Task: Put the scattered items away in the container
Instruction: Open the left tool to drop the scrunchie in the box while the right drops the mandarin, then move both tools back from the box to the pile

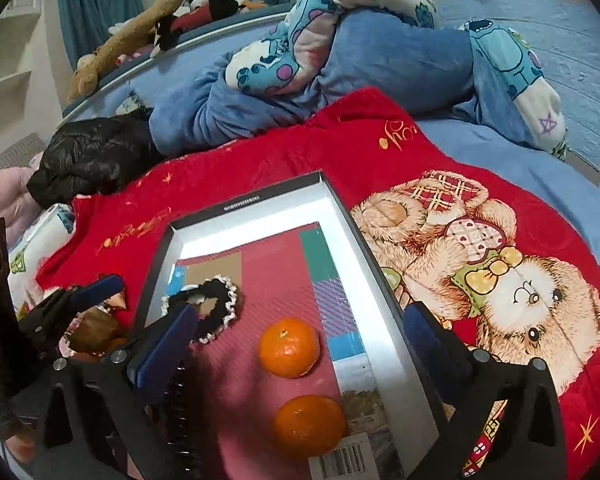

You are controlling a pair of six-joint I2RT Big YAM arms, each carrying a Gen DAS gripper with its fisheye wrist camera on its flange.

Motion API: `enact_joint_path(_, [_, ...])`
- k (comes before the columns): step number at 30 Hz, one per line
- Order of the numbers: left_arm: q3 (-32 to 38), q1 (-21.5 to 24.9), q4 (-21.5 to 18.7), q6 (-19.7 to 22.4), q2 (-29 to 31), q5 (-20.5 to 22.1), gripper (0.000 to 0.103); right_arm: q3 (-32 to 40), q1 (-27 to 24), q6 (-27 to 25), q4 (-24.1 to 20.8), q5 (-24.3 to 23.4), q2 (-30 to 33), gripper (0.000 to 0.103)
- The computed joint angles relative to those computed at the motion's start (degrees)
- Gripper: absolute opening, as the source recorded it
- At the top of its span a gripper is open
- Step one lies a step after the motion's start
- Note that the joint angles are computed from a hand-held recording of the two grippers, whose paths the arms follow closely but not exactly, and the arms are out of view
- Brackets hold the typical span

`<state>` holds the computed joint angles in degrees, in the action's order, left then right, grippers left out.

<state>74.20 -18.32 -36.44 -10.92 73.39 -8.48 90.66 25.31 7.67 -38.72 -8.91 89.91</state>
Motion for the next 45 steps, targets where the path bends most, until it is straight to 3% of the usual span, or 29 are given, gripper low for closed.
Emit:
enact_joint_path(8, [-1.1, -0.7, -2.2, 0.1, -3.1, -3.4, 0.103, -2.9, 1.4, -0.7, 1.8, 0.1, -2.9, 0.103])
enact_joint_path(12, [-2.7, -2.0, -3.9, -0.5, -6.4, -6.4, 0.103, -5.4, 2.4, 2.4, 3.2, -1.0, -5.6, 0.103])
enact_joint_path(18, [-6.0, -2.8, -6.9, -6.8, -13.1, -10.4, 0.103, -8.4, 5.9, 6.8, 5.9, -1.6, -8.8, 0.103])
enact_joint_path(23, [-10.1, -2.9, -9.8, -7.4, -20.2, -15.6, 0.103, -9.5, 9.8, 7.9, 7.2, -2.3, -10.4, 0.103])
enact_joint_path(29, [-14.4, 3.4, -13.5, -7.4, -29.3, -13.7, 0.103, -8.1, 14.7, 9.9, 8.8, -2.7, -9.5, 0.103])
enact_joint_path(39, [-17.7, 13.4, -19.3, -0.7, -37.2, -11.1, 0.103, -6.4, 19.8, 10.2, 11.0, -3.4, -6.8, 0.103])
enact_joint_path(45, [-19.5, 16.9, -20.9, 3.1, -40.1, -11.9, 0.103, -8.3, 22.0, 5.8, 11.9, 0.6, -7.4, 0.103])
